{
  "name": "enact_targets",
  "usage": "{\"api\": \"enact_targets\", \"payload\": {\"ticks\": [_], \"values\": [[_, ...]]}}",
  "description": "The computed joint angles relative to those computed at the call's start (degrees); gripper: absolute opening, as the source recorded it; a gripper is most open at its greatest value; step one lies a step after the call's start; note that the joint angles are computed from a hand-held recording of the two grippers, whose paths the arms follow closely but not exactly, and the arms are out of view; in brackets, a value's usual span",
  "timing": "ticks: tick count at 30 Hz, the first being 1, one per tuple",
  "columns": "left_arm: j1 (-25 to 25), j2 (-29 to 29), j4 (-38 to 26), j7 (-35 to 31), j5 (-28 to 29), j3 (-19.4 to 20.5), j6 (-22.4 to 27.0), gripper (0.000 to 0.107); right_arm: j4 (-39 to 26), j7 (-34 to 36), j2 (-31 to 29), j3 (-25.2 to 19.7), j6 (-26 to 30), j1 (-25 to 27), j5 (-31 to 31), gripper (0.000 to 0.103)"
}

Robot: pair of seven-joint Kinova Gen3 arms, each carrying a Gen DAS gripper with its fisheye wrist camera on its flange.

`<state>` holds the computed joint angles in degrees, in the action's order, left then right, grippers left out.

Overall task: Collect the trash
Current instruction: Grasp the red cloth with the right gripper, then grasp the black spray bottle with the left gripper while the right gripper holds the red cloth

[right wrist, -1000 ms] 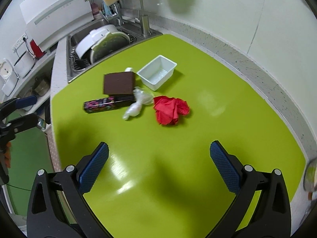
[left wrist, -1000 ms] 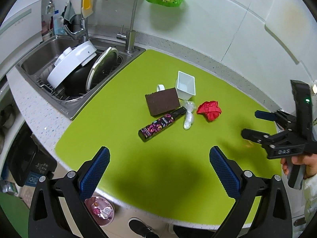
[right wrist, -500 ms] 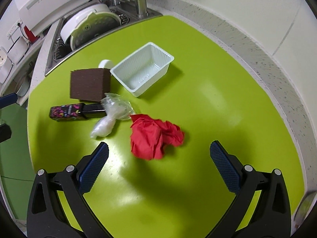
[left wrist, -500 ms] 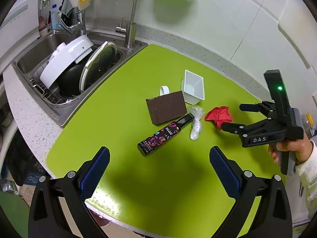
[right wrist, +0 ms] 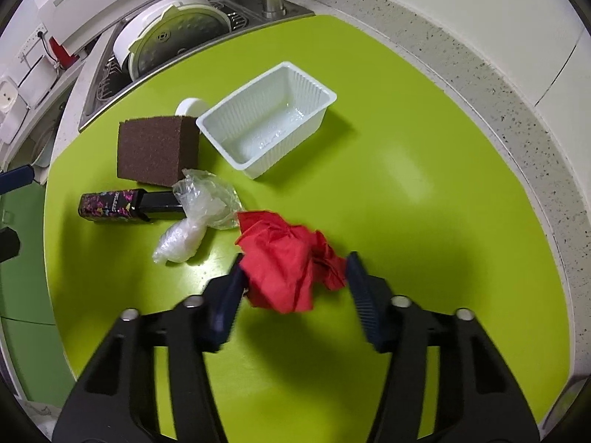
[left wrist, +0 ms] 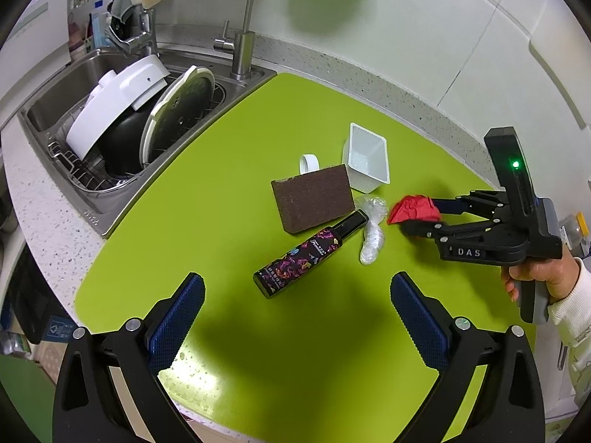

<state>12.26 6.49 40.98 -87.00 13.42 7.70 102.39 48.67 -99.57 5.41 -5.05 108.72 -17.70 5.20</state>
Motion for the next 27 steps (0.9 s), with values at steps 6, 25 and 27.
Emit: {"api": "enact_targets", "payload": {"ticks": [6, 25, 27], "values": [[0.2, 0.7, 0.0, -0.8, 0.2, 0.2, -0.2, 0.096, -1.1, -0.1, -0.5, 0.2, 0.1, 0.3, -0.1, 0.036], [1.4, 6.1, 0.0, -19.2, -1.0, 1.4, 0.0, 0.096, -9.1, -3.7, -1.2, 0.4, 4.9, 0.7, -1.4, 0.036], [1.8, 6.6, -0.2, -21.4, -1.4, 1.3, -0.3, 0.094, -9.5, -3.8, -1.2, 0.5, 5.4, 0.8, -1.2, 0.036]]}}
